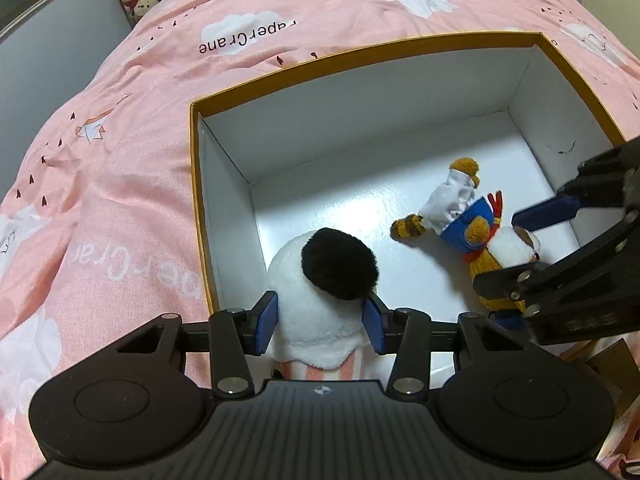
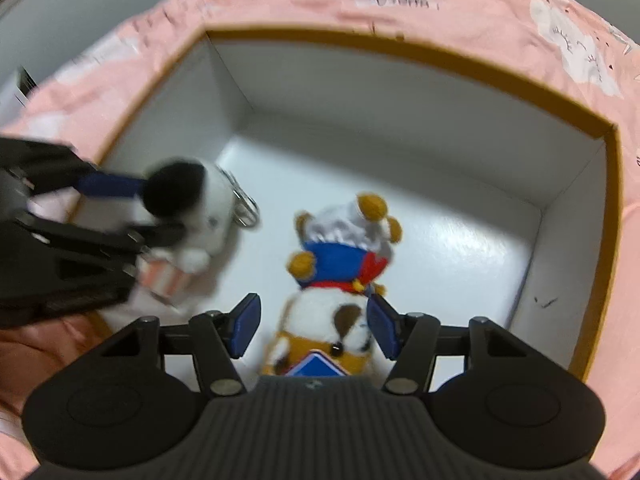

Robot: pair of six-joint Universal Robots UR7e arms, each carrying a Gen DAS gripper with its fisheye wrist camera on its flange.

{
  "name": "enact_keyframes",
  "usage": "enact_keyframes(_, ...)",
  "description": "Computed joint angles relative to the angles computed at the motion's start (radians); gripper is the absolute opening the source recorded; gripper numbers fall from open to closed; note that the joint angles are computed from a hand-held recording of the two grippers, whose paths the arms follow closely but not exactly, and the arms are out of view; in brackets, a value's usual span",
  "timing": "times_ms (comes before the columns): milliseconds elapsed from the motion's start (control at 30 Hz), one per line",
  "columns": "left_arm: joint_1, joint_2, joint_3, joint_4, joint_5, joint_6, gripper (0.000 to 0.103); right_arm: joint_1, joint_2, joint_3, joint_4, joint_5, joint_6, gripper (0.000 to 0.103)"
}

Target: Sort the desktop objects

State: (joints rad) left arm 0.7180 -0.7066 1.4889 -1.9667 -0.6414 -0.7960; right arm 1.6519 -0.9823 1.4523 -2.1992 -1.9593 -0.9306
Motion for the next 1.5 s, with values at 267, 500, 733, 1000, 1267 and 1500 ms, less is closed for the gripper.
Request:
enact_keyframes(267, 0.006, -0.013, 0.011, -0.034, -0.024, 0.033, 0.051, -0.050, 0.051, -0.138, 0.250, 0.152, 0.212, 0.049)
enact_keyframes(500, 0.013, -0.033, 0.019, -0.034, -0.058, 0.057, 0.049, -0.077, 0.091, -0.217, 0.386, 0.258, 0.317, 0.047)
enact_keyframes(733, -0.008, -0.102, 0.102, -0.167, -0.081, 0.159, 0.051, -0.054, 0.097, -0.200, 0.380, 0.210, 0.306, 0.050)
enact_keyframes(1000, -0.033, -0.178, 0.182, -0.243, -0.046, 0.120, 0.051, -0.030, 0.056, -0.160, 0.315, 0.165, 0.191, 0.061)
enact_keyframes(1267, -0.004, -0.235, 0.270, -0.332, -0.129, 0.033, 0.039, -0.032, 0.046, -0.158, 0.338, 0.153, 0.161, 0.044)
enact_keyframes(1500, 0.009, -0.245, 0.306, -0.416, -0.168, 0.059, 0.030, -0.033, 0.075, -0.152, 0.330, 0.192, 0.250, 0.041)
